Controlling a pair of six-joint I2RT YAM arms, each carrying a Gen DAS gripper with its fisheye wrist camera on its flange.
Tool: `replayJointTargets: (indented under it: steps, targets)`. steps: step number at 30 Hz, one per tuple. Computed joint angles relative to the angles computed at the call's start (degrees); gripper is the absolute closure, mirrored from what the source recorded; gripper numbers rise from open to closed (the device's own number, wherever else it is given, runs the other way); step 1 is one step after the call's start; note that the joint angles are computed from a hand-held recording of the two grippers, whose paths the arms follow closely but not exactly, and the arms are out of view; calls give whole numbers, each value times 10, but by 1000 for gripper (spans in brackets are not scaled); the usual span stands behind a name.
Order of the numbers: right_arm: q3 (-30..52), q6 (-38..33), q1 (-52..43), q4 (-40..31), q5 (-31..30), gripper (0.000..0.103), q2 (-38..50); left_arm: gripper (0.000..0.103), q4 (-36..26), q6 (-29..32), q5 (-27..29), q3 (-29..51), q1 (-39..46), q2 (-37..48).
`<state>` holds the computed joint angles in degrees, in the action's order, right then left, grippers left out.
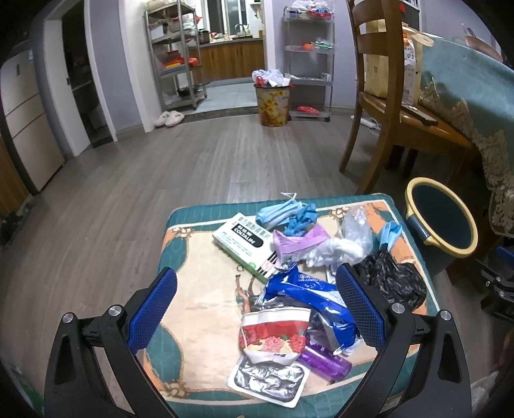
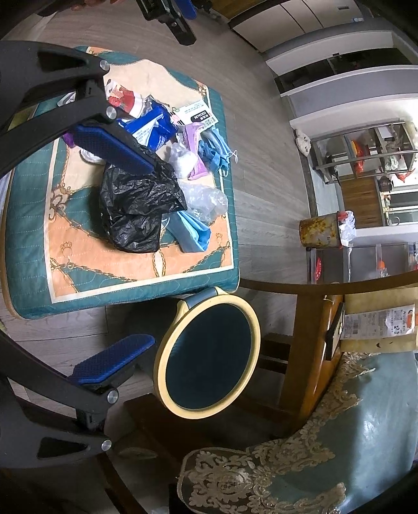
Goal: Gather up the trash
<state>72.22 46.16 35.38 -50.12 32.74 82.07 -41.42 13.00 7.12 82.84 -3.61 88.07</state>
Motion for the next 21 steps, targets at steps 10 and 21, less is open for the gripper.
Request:
replayJointTargets:
  steps: [10,21]
  targets:
    - [-3,-3,0,-1,2,5,0,5,-3,-3,0,6,1,0]
    - [-22,-13,-23,53,-65,5,-22,5,11,-10,36,54,19,21]
